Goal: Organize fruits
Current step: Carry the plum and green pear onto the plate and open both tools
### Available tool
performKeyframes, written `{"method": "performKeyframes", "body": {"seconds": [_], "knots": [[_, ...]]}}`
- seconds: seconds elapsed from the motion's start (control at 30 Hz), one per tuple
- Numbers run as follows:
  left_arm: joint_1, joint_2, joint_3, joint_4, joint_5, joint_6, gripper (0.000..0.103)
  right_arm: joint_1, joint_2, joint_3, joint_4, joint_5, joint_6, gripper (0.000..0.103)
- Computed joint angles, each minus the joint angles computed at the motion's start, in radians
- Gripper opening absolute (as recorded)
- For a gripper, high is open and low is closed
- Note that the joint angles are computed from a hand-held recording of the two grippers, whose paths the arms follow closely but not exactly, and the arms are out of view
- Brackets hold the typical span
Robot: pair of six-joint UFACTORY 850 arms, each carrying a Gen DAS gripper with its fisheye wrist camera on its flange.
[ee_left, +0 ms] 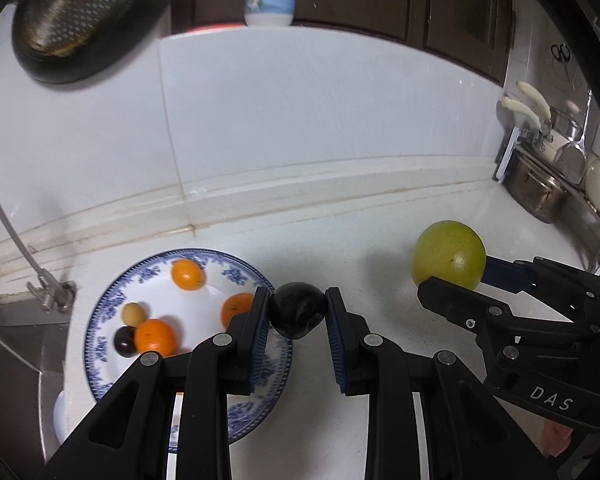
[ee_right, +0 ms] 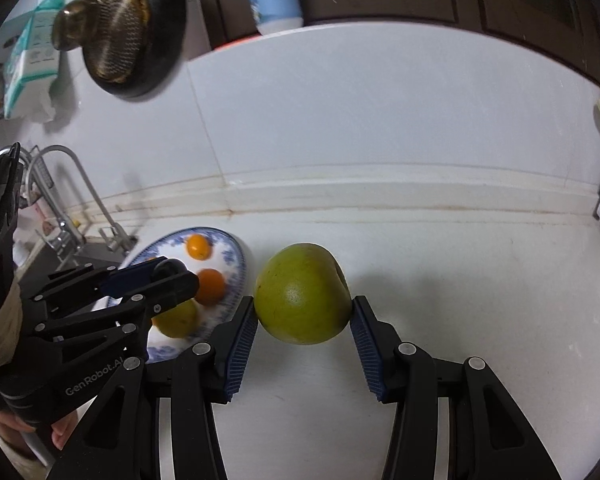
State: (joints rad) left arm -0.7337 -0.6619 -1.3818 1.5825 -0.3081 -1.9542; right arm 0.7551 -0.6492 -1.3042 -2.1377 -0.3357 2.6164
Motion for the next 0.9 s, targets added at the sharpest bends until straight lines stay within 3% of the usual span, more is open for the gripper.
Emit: {"method": "performKeyframes", "body": {"seconds": [0.53,0.9], "knots": [[0.044,0.137,0.159,0.237,-0.040,-0.228,0.027,0.062,-0.034,-0.112,0.060,-0.003,-0.099,0.049],[0.097,0.183,0.221,0.301,-0.042,-0.257,0.027,0.092,-0.115,-0.253,0.216,0.022,-0.292,0.049]]}}
